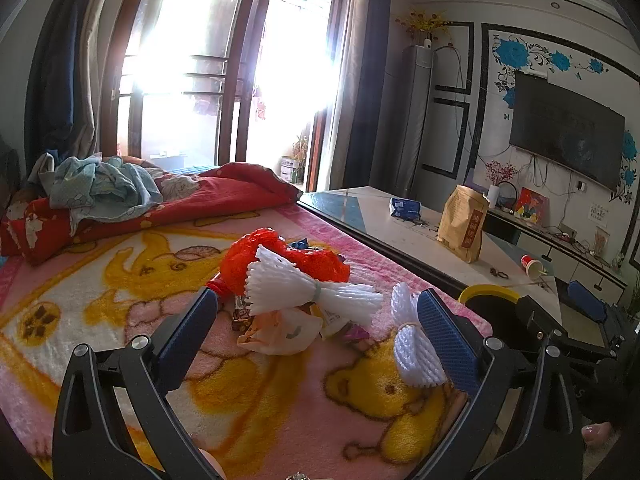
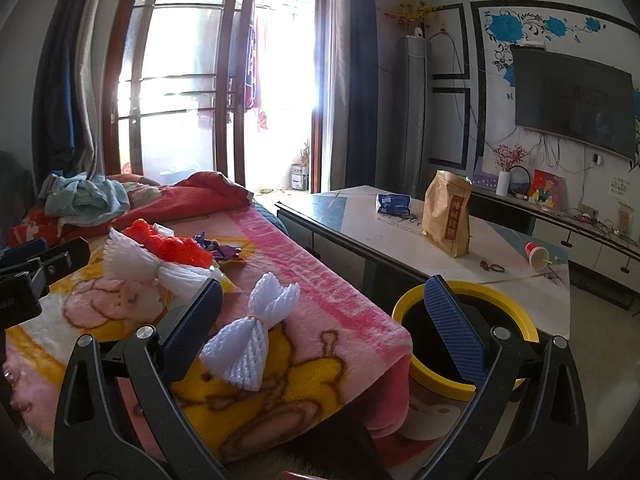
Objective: Collect trash
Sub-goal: 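Move the right gripper toward the white foam fruit net on the blanket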
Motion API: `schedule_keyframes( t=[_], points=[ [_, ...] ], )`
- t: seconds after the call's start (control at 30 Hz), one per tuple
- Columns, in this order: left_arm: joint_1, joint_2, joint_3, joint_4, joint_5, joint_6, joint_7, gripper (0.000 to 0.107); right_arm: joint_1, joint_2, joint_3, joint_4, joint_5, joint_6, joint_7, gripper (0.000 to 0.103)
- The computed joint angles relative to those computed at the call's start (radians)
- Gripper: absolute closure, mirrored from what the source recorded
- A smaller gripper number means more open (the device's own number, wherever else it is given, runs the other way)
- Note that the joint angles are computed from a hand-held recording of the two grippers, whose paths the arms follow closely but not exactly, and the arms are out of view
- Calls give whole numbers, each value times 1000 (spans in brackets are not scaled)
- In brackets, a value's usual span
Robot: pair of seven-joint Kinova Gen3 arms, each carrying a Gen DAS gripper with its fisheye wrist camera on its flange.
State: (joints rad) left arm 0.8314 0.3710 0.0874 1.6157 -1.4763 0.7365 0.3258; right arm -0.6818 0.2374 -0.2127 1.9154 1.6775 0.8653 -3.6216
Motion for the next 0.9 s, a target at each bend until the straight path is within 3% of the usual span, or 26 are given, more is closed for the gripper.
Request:
schedule_keyframes(
  t=[0.67, 0.9],
  points=[
    [10, 2, 3, -6, 17, 5, -9, 11, 7, 7, 6, -7, -29, -10, 7, 10],
    [-16, 28, -12, -23, 8, -62, -3, 11, 10, 12, 16, -20, -56, -19, 28, 10]
  ],
)
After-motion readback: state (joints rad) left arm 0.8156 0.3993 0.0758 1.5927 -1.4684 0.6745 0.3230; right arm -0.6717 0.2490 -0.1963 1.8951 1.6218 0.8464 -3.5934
